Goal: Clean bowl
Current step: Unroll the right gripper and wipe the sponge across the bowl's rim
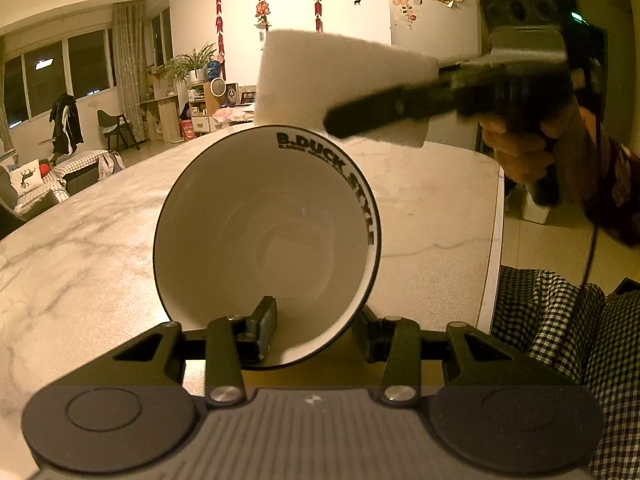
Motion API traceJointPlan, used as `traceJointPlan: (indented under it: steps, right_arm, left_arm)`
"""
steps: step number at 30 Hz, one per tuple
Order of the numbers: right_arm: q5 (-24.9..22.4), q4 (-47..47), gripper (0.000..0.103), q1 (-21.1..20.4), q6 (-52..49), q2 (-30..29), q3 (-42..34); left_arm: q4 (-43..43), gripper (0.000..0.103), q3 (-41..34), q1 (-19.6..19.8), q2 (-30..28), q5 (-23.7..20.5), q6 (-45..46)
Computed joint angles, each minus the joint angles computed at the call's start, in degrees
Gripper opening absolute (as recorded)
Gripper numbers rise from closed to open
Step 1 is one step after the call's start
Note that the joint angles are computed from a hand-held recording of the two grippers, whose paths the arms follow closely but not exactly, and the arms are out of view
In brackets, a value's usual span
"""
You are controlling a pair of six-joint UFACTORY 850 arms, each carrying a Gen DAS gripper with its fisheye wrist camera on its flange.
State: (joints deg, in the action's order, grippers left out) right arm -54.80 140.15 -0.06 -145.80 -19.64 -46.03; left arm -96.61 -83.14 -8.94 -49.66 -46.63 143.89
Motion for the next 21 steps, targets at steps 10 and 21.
traceJointPlan:
  steps: [10, 21]
  right_arm:
    - [-12.2, 9.7, 0.019, 1.2, 23.1, -6.6, 0.3]
    - [-12.9, 16.1, 0.019, 4.6, 29.4, -8.6, -3.3]
  left_arm:
    - [-0.3, 0.042, 0.9, 0.7, 0.3, -0.3, 0.8]
    - [-0.4, 0.042, 1.4, 0.8, 0.6, -0.2, 1.3]
